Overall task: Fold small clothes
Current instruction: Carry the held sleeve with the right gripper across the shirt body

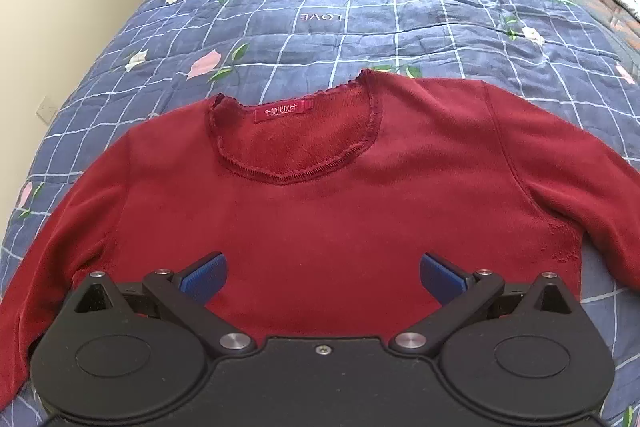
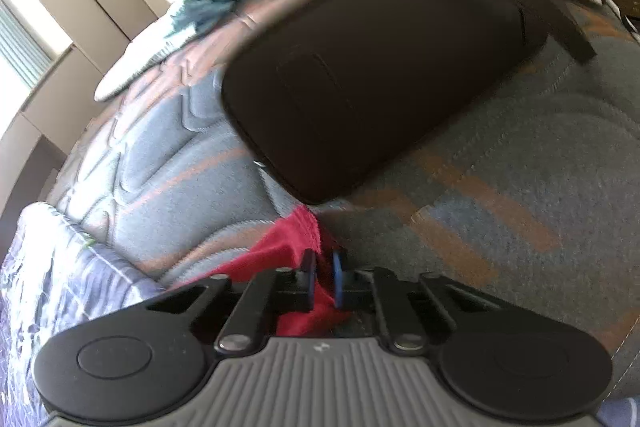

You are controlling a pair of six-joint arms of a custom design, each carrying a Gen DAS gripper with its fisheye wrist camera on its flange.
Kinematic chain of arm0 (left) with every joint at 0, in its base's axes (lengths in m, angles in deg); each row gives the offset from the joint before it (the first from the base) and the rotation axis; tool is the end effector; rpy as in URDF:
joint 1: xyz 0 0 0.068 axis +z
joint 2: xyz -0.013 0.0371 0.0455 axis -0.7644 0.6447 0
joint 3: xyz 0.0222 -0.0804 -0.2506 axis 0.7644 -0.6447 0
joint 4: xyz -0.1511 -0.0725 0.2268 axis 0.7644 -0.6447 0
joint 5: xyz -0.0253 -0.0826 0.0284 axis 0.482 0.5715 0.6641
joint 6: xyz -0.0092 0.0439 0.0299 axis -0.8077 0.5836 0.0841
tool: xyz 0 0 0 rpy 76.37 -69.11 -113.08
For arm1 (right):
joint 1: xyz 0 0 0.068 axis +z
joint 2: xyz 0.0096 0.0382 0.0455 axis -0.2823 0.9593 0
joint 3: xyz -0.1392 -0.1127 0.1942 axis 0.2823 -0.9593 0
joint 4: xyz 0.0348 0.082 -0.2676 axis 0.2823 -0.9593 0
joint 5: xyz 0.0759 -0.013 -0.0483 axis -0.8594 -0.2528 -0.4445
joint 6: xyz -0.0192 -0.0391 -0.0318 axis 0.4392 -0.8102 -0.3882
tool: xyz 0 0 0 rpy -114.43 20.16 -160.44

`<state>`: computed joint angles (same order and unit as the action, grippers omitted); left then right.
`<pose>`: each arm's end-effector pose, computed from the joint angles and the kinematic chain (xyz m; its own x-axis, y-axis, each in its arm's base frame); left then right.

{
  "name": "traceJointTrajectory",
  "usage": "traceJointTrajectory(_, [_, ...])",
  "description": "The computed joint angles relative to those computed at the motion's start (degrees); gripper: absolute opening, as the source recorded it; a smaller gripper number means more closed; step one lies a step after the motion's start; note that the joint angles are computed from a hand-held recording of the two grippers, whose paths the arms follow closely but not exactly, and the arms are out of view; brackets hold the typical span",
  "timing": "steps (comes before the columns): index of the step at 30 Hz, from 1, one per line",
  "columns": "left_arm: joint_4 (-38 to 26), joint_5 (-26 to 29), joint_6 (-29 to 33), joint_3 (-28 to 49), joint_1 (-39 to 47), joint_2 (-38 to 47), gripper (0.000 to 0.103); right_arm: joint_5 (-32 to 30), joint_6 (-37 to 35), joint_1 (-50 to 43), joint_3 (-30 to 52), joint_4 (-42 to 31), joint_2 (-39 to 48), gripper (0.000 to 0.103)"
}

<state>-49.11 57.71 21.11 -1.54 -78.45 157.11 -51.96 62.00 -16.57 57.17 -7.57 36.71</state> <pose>0.1973 -0.0900 0.1042 -0.8264 -0.3047 -0.4736 -0.3986 0.9106 0.1097 0.2188 -0.0082 0.0529 -0.3290 0.8024 -0.4979 0.7142 0.5563 0.4248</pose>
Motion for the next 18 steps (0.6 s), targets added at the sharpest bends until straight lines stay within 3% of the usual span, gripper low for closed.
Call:
traceJointTrajectory(6, [0.3,1.9,6.2,-3.4,4.1,-6.4,0.102,8.8,-6.0,10.5,2.7,-11.9,-14.5,0.006])
traceJointTrajectory(10, [-2.0,2.6,10.5,-5.0,7.3,-12.1,0.102,9.5,-11.6,18.7,7.2,-14.3,-19.6,0.006])
traceJointTrajectory(18, [-9.1,5.2,20.6,-7.1,19.4,-28.1,0.102,6.5,-23.9,37.4,26.7,-10.4,-8.5,0.006])
